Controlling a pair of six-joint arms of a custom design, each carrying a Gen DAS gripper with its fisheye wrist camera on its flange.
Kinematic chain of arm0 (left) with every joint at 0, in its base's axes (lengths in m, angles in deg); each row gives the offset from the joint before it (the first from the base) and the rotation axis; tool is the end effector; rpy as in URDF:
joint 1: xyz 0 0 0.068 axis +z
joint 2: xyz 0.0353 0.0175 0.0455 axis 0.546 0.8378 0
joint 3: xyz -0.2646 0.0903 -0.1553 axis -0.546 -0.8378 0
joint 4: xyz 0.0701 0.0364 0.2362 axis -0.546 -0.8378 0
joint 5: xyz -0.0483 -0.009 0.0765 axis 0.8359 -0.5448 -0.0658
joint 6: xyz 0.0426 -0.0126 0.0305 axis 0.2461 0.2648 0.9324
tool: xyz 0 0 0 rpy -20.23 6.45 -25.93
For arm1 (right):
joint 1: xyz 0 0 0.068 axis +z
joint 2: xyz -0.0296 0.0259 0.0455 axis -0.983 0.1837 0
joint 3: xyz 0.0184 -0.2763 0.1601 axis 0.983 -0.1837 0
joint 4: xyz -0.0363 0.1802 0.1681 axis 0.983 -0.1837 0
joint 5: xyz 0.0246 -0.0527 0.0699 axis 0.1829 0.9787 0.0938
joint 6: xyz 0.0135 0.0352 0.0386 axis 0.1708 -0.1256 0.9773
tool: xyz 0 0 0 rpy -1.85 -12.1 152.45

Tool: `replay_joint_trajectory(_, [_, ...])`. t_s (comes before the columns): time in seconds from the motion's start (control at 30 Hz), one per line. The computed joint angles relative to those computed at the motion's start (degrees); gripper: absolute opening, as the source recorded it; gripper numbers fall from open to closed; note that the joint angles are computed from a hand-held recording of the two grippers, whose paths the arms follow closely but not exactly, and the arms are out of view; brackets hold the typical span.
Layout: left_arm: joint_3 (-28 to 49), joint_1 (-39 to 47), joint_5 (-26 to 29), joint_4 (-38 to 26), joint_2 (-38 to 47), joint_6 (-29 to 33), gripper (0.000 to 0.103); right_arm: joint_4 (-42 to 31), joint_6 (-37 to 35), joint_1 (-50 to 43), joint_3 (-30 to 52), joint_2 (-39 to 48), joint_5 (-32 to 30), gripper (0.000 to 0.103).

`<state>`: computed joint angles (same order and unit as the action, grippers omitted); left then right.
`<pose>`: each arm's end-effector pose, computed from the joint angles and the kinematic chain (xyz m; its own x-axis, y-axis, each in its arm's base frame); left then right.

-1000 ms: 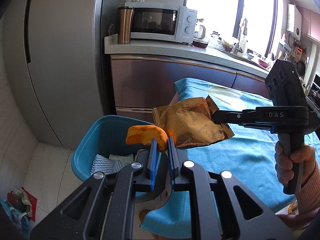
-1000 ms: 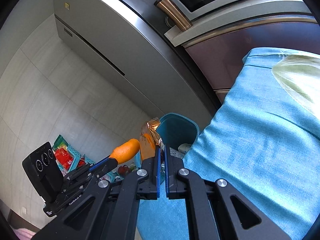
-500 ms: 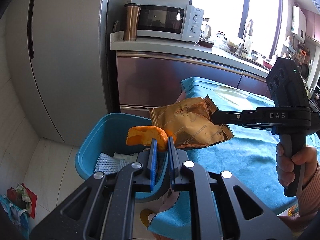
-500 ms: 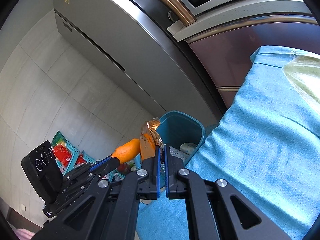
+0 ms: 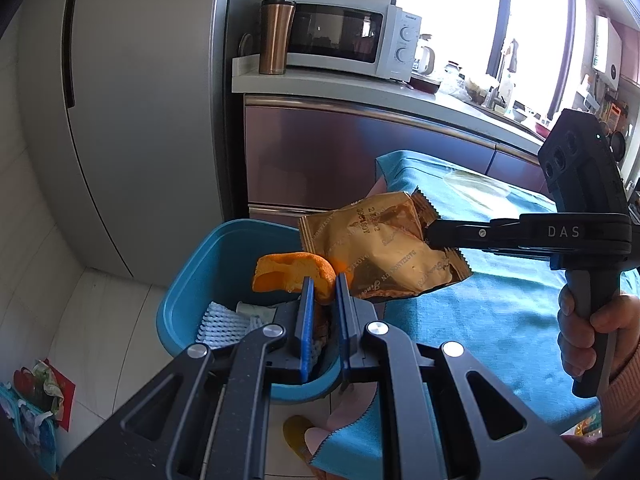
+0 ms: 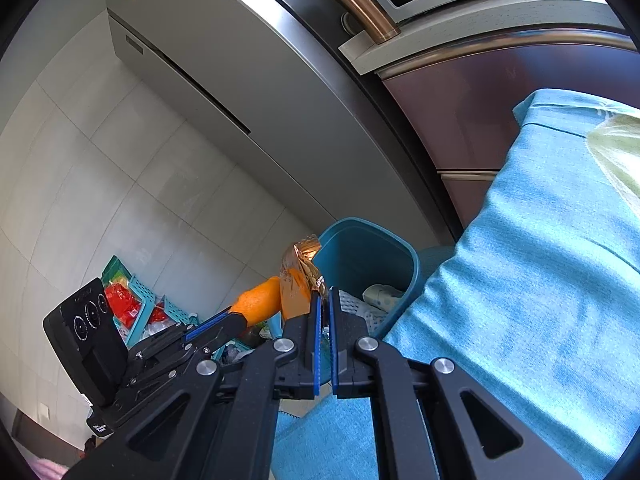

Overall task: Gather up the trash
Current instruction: 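Carry the orange peel and gold bag over the teal bin, then lower the peel and gold bag into the bin and open both tools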

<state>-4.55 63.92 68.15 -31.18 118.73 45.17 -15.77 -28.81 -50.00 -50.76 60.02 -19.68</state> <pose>0.2080 0.0937 0.1725 -0.5728 0.2873 -0.7677 0.5664 0.8157 -0.1173 0.1845 0.1101 0.1503 -0.7386 0.3649 -0.5668 -0.1232 0.7536 0.6457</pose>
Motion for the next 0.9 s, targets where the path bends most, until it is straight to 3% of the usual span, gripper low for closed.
replay_joint_trajectory(0.9, [1.4, -8.7, -10.4, 18.1, 16.1, -15.1, 0.011, -13.5, -3.1, 3.7, 16.0, 12.8, 2.1, 0.005])
